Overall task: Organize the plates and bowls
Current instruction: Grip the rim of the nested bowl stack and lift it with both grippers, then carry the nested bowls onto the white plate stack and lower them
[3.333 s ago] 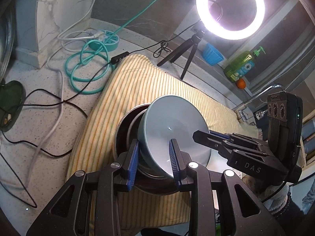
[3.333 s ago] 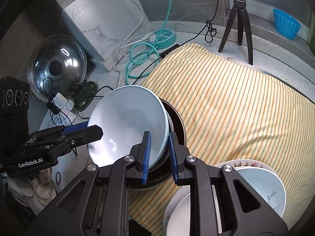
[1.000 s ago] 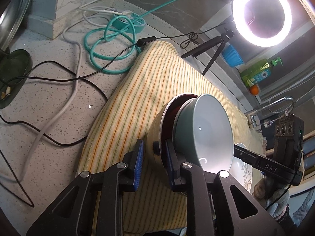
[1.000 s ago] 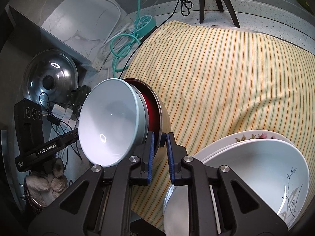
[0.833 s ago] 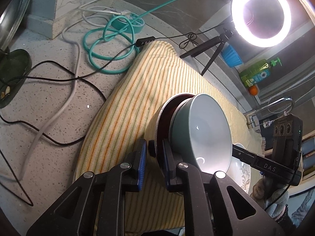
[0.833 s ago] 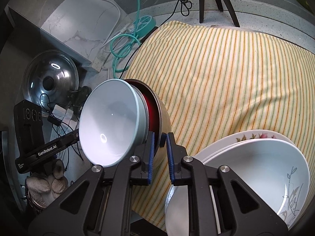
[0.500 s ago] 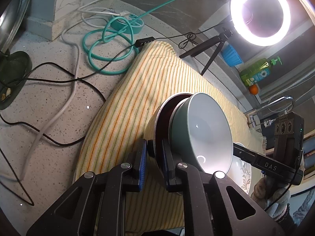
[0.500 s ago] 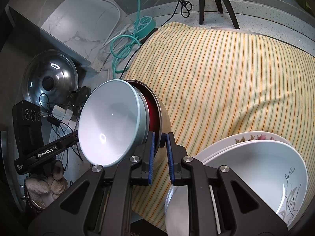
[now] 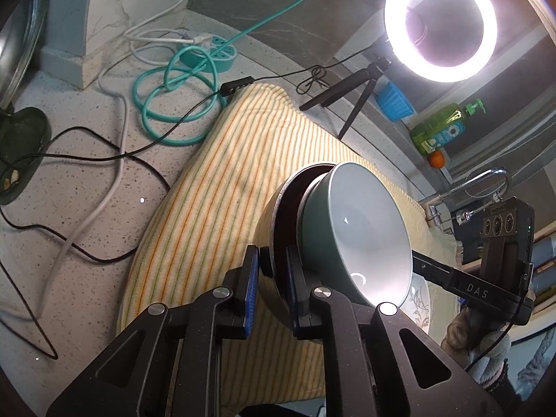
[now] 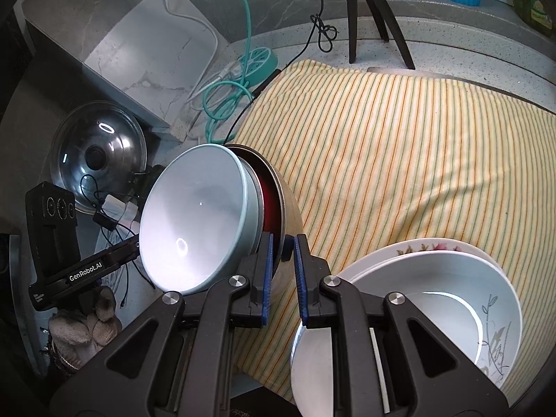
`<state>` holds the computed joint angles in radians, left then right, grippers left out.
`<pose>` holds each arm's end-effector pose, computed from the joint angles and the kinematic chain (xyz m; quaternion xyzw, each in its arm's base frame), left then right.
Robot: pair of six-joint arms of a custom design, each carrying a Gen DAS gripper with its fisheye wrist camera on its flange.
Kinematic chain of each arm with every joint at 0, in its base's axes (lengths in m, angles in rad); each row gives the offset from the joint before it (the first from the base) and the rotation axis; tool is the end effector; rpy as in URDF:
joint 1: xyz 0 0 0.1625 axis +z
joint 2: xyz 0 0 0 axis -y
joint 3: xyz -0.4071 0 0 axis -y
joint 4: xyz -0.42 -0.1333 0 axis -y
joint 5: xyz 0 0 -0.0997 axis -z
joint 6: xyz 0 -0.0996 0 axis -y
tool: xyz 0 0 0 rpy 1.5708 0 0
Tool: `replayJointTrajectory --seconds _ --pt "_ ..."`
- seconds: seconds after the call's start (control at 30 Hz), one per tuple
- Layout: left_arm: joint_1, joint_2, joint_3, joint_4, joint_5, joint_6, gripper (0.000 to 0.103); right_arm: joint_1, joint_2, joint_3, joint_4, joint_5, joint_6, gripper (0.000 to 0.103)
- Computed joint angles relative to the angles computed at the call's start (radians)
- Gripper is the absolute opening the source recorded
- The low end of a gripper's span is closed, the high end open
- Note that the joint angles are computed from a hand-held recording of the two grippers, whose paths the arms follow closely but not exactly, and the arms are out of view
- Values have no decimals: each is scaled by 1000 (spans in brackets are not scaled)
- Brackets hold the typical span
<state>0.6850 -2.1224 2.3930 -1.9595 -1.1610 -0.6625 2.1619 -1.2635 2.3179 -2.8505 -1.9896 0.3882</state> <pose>-0.1238 -0.3245 0.3180 0.0970 0.9726 -0.1833 0.1048 0.3267 -0.3203 0.1189 0.0752 -0.9693 0.1942 0.1306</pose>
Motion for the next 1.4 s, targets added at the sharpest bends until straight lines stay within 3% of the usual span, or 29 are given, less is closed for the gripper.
replayJointTrajectory --seconds 0.57,1.4 --pt "-143 43 6 -46 -13 -45 12 26 -229 98 64 -49 26 14" --pt "-300 166 70 -140 -103 -149 12 -46 -625 261 290 -80 47 14"
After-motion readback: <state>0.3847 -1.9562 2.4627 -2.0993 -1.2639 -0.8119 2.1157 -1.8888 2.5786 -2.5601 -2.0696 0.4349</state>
